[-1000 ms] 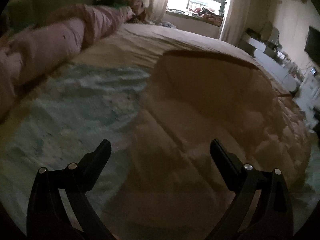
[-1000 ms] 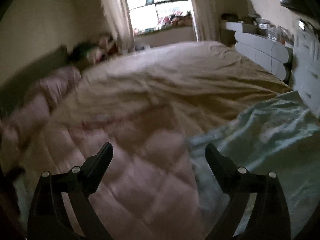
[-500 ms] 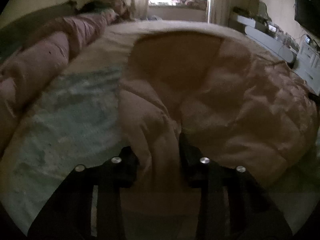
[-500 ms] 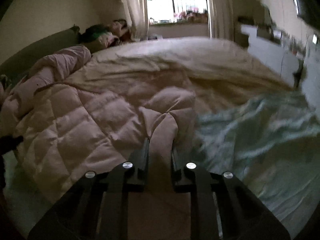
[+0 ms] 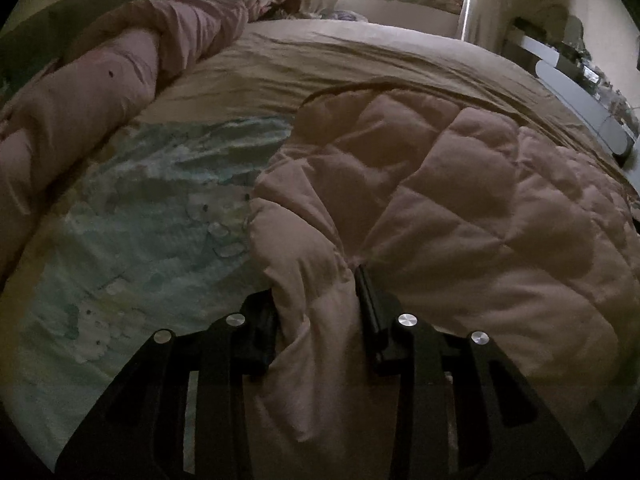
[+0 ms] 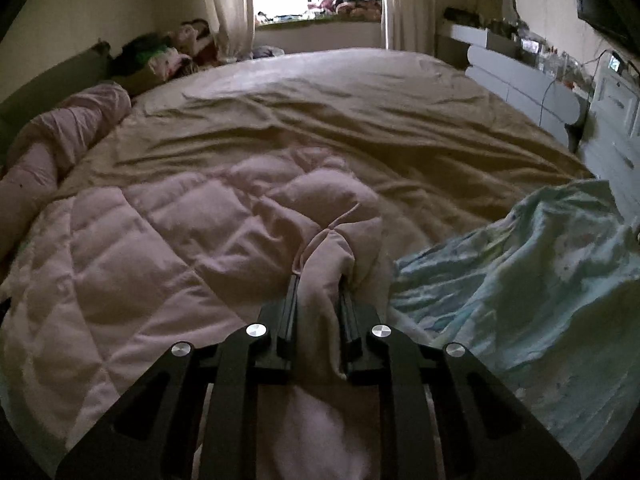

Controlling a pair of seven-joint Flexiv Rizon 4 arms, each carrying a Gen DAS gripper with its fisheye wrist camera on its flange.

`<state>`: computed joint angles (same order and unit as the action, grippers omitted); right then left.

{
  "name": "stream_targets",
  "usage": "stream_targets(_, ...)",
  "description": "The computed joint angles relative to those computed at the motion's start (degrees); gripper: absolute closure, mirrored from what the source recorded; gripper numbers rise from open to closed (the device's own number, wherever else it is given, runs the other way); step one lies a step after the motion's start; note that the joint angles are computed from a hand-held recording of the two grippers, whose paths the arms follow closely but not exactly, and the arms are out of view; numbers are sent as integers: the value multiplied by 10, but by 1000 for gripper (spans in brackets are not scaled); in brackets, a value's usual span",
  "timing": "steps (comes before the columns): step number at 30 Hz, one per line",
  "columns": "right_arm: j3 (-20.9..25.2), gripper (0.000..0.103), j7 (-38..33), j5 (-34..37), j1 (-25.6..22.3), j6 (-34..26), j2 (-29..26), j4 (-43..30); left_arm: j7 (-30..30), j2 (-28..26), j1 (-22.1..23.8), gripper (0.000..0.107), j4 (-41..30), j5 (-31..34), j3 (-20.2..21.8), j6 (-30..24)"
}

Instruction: Fold large clothes

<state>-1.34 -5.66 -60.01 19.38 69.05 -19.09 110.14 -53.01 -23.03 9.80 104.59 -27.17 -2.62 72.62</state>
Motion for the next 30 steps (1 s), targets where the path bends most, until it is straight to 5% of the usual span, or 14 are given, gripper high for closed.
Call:
stream_targets(9,3,73,-1,24,9,-31,-17,-5,1,-7,2,77,16,0,-13,43)
stream_targets(13,20,59,-3,91,15,-81,8,-10,21,13,15,53,36,-15,-25,68)
stream_targets(17,-1,27,111,-93,39,-105,45,-3,79,45,42,39,70,-69,-65,103)
stream_targets(18,6,26,106,-121,36,-87,42,-15,101,56,50,36,83,-95,-83,112)
stream_targets(20,25,26,59,-121,32,-55,22,-46,179,87,78,31,115,-192,-138,120)
stream_targets(24,65,27,-109,8,51,-21,-51,-141,266,140,69,31,163,-316,-158,81)
stream_targets(27,109,33,-244,134,58,-65,-112,-230,284,156,43,31,192,-342,-146,50)
stream_targets(30,141,41,-339,227,72,-145,-178,-340,249,139,17,31,199,-286,-119,35)
